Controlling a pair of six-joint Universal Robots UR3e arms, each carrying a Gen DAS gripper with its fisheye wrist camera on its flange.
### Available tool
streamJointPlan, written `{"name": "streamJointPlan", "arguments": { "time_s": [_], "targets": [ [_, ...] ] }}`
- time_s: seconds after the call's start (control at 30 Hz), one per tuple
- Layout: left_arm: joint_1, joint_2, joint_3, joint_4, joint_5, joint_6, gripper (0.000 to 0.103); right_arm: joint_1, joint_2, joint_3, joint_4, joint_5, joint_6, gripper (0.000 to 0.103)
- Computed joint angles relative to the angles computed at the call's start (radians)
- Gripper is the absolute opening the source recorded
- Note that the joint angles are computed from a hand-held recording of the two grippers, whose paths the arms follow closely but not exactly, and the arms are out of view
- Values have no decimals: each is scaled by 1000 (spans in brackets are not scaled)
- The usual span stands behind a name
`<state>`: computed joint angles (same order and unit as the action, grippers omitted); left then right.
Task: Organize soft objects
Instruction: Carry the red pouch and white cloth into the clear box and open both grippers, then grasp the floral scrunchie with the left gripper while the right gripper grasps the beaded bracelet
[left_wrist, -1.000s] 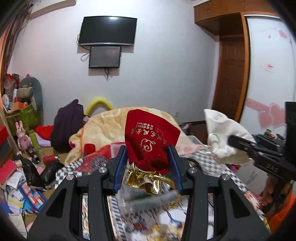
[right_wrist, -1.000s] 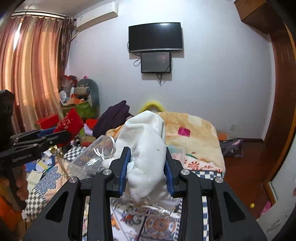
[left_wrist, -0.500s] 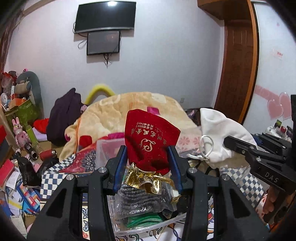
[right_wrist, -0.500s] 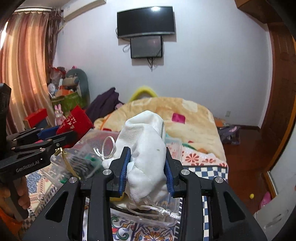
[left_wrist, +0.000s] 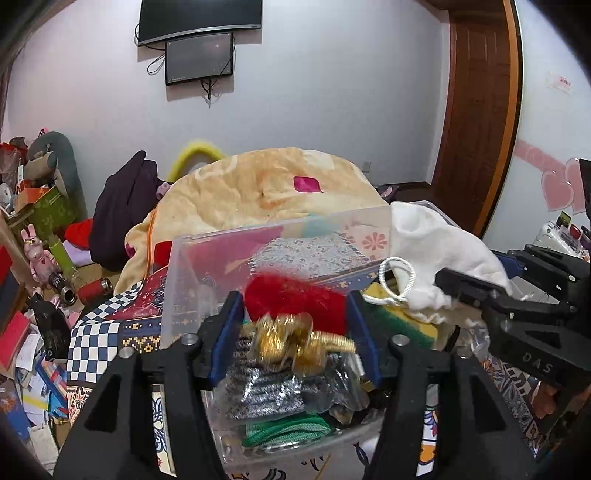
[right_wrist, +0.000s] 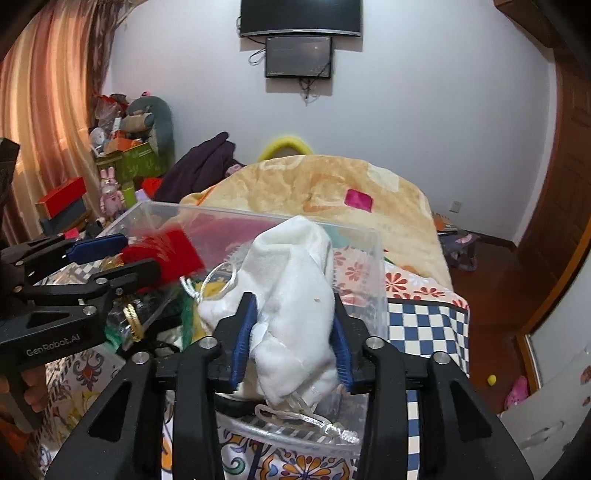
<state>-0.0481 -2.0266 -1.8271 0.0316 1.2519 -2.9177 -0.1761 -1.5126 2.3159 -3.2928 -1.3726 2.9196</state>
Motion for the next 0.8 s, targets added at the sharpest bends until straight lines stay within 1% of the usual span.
{"name": "streamJointPlan", "arguments": {
  "time_s": [0.03,0.07,0.1,0.17,0.23,0.33,0.43,0.53,0.7,0.8],
  "targets": [
    [0,7,-11,10,0,-3,64,-4,-6,3,4,6,-5,49],
    [0,14,-19,16,-1,-5,69,-6,-16,11,2,7,-9,52],
    [5,26,-31,20,-12,-4,73,-8,-28,23,-8,9,-13,58],
    [20,54,-60,24,-44,-2,73,-14,-47,35,-13,15,-25,63],
    [38,87,-86,19,-76,-3,75,-22,-69,48,-12,28,-32,73],
    [64,144,-142,41,-110,0,77,-26,-121,78,-30,24,-39,80],
    [90,207,-203,65,-136,8,80,-55,-176,109,-28,66,-41,81],
    [114,264,-263,88,-152,22,81,-91,-255,143,-3,121,-51,82],
    [158,353,-379,105,-181,66,81,-152,-408,216,94,225,-94,83],
    [184,396,-438,92,-214,93,81,-149,-449,255,117,237,-113,83]
  ]
}}
